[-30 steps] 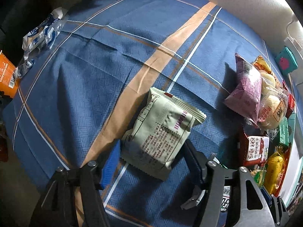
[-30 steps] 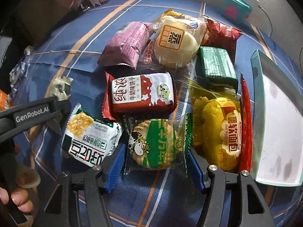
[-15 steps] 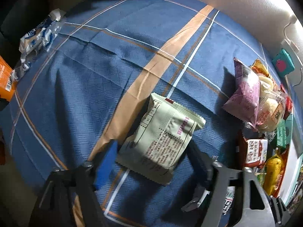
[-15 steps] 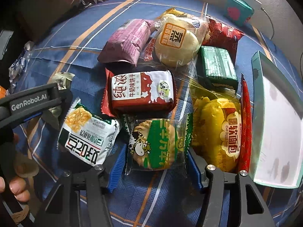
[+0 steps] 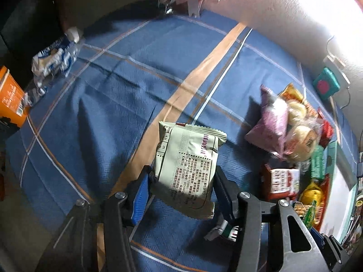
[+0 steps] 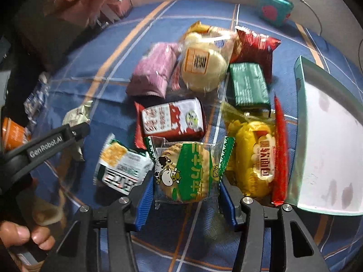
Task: Organize snacks
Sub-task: 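Lift both packs and carry them over the white tray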
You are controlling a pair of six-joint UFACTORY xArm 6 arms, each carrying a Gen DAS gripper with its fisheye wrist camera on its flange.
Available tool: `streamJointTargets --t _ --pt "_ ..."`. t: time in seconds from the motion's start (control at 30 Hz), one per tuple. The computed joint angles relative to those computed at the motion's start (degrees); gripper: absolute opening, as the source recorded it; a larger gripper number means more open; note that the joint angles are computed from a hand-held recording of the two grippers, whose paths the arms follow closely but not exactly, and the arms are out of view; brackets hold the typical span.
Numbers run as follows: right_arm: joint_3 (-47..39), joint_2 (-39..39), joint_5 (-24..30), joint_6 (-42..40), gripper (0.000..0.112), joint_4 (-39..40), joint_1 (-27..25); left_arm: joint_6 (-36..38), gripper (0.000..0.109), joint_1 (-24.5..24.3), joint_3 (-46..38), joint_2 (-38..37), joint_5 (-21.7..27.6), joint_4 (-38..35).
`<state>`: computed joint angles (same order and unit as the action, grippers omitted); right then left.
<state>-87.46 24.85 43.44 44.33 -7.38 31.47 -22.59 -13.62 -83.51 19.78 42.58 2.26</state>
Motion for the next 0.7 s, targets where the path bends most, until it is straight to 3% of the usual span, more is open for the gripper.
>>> streamJointTargets --t 0.23,0.7 --pt "5.5 -7.1 -3.8 1.2 0.056 -1.0 -0.8 2.3 0.055 -1.2 0.9 -3.3 -0.5 -3.2" --pt "15.2 -18.4 0.3 13.1 0.056 -10.4 -6.3 3.8 0.055 -9.8 -8.7 -1.3 4.6 -2.0"
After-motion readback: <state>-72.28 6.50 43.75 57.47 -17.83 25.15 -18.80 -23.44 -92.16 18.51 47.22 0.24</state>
